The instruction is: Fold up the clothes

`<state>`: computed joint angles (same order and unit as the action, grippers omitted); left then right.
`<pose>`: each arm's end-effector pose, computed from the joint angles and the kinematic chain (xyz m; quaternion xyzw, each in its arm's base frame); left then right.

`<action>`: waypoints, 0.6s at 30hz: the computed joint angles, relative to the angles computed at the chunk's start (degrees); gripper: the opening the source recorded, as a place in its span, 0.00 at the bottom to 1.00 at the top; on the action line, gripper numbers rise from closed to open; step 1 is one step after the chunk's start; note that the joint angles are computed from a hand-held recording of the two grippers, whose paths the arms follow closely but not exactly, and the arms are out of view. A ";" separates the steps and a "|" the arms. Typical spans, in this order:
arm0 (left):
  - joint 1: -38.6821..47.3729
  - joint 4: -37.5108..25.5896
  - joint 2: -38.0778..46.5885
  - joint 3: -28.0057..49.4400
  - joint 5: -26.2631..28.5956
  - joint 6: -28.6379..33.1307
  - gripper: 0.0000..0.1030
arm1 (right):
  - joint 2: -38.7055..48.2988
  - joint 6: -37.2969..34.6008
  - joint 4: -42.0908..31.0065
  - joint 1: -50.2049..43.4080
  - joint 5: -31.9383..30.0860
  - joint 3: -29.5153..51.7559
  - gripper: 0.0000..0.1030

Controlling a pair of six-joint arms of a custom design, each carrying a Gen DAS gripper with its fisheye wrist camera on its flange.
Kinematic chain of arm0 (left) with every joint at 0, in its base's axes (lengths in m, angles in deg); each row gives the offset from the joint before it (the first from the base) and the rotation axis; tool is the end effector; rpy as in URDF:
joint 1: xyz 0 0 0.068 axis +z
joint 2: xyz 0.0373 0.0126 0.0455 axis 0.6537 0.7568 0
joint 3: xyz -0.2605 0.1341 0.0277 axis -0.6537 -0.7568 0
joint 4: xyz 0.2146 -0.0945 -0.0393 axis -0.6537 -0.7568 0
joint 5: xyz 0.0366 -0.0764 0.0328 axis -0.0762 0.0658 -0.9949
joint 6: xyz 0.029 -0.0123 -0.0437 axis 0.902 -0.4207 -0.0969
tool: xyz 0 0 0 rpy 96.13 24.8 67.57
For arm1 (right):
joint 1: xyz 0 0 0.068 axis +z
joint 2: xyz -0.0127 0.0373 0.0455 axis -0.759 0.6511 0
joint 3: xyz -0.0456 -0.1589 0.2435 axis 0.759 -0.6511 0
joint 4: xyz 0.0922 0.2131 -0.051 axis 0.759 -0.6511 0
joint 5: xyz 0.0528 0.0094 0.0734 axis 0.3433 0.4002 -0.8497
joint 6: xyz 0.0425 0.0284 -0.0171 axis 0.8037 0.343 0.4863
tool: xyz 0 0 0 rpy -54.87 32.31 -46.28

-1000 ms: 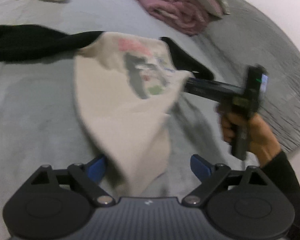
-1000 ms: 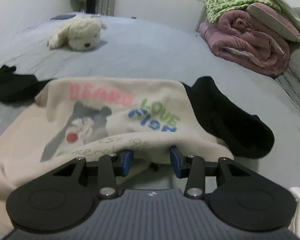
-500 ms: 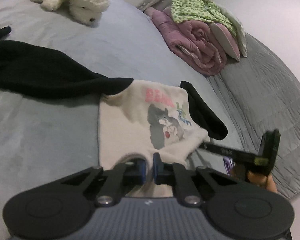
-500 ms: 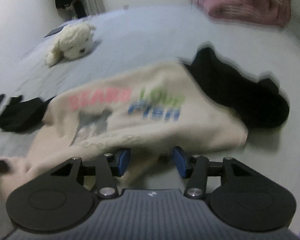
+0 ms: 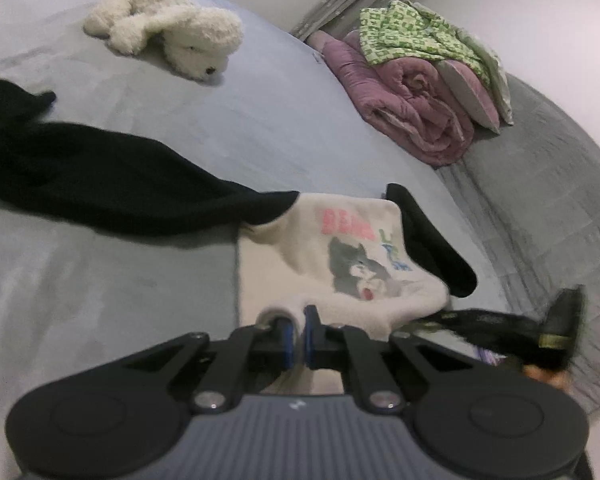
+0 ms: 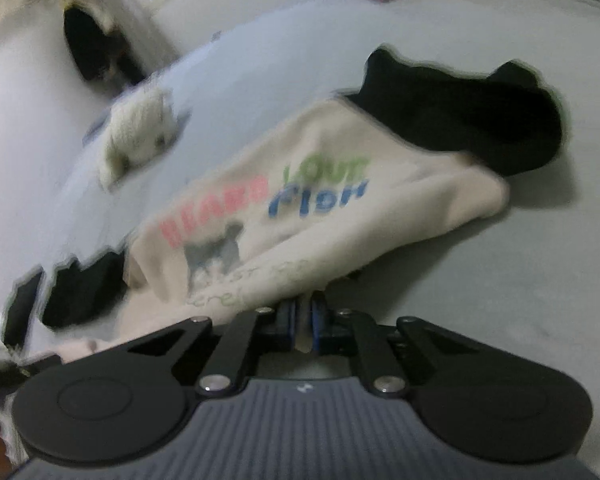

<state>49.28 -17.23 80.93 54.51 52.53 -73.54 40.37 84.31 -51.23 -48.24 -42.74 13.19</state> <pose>0.2527 0.0160 0.1864 -0.0351 0.8960 -0.3005 0.3249 0.3108 0.0182 0.1717 0.0749 0.9142 0.2211 0.3314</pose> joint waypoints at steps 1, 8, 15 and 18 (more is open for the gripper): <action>0.88 -1.92 -1.05 0.28 0.28 0.85 0.05 | -3.17 -0.33 -0.94 -1.19 -1.26 -1.61 0.08; 6.16 -13.07 -6.56 0.14 5.67 7.61 0.05 | -26.91 -9.21 -14.58 -13.75 -7.31 -15.06 0.08; 8.02 -20.45 -14.48 -4.80 6.39 12.36 0.04 | -37.77 -22.85 -30.05 -29.87 -13.38 -19.79 0.08; 8.09 -23.90 -19.27 -8.15 4.54 16.23 0.04 | -40.88 -27.34 -36.07 -30.61 -11.82 -19.08 0.08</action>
<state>57.37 -41.13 61.66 46.36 57.07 -57.31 -0.51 56.97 -87.30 -78.85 -54.56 -5.89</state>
